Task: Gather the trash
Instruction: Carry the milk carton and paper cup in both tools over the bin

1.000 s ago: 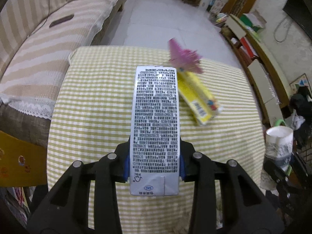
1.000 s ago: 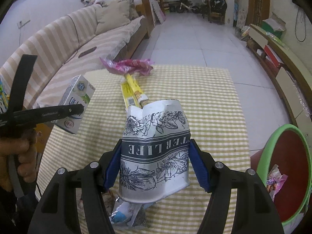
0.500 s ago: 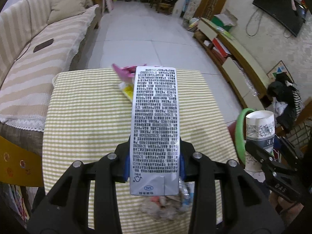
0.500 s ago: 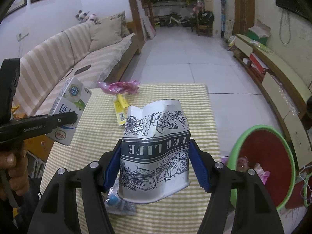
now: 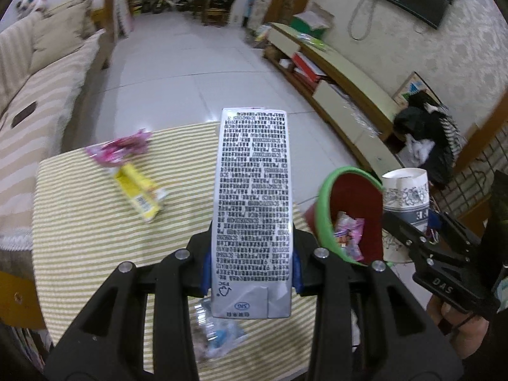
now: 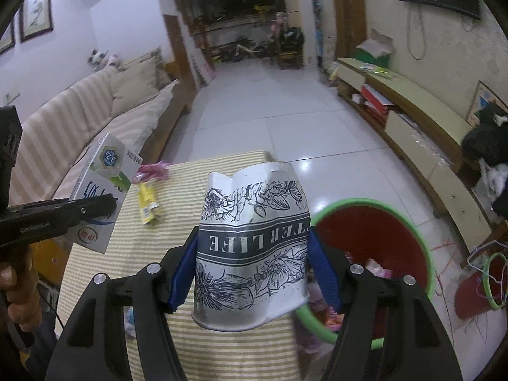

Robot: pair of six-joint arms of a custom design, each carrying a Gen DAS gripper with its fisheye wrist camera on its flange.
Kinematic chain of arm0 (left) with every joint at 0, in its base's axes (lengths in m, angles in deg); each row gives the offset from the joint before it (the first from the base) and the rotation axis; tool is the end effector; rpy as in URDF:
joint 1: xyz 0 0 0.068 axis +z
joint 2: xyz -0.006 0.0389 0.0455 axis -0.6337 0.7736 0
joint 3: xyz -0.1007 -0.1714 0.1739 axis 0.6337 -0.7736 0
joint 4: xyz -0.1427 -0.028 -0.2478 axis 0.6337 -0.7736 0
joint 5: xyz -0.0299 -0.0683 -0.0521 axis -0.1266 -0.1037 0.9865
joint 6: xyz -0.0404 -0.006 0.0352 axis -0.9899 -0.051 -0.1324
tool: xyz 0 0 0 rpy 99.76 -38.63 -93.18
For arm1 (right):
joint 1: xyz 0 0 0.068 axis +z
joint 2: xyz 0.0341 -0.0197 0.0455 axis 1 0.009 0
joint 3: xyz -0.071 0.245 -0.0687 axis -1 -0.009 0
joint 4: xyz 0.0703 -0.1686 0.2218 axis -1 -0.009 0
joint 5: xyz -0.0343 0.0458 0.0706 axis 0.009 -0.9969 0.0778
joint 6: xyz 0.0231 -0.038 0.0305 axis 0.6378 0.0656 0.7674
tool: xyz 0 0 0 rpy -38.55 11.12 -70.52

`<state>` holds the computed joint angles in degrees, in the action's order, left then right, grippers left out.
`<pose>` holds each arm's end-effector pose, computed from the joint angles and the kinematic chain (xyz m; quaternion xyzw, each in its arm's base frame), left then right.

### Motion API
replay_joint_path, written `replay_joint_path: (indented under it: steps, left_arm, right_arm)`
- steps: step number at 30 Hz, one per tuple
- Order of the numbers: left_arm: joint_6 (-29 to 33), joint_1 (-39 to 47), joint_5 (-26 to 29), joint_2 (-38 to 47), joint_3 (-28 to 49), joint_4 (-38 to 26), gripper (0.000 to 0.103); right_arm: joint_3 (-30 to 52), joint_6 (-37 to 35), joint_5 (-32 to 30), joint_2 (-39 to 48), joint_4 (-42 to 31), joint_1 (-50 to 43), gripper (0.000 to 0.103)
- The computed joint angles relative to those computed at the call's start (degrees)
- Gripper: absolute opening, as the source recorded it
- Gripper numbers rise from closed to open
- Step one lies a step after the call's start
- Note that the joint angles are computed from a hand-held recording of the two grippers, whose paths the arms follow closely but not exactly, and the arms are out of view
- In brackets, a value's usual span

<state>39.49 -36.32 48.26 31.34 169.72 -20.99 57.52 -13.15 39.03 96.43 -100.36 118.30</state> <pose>0.2768 0.0070 0.3721 -0.0396 0.9432 -0.1092 0.3113 0.2872 0.1585 0.3543 -0.1425 0.9122 0.1367 0.3591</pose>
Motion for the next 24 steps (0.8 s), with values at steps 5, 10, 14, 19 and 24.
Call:
replay_joint_path:
  steps: [5,10,14,19,24]
  left_arm:
    - [-3.2,-8.5,-1.7,5.3,3.9,2.1,0.035]
    - [-4.1,-14.9,-3.9,10.2,7.4,3.6,0.035]
    - [-4.8,-18.5,-3.6,15.3,11.5,3.7,0.035]
    - [-5.2,-21.3,-3.0,19.7,15.0,3.8,0.035]
    - [-6.5,-22.7,-0.3,24.0,18.1,4.3,0.035]
  right_arm:
    - [-1.9,-1.6,-1.9,-1.4,0.1,-7.3,0.063]
    - [-3.3,-3.1,-4.0,-1.5,0.4,-13.0,0.063]
    - [-5.0,-3.8,-5.8,-1.6,1.1,-17.0,0.063]
    - [-5.9,-4.9,-7.4,-0.9,1.6,-20.7,0.063]
    - [-6.9,-5.7,-8.3,0.5,2.4,-23.1,0.063]
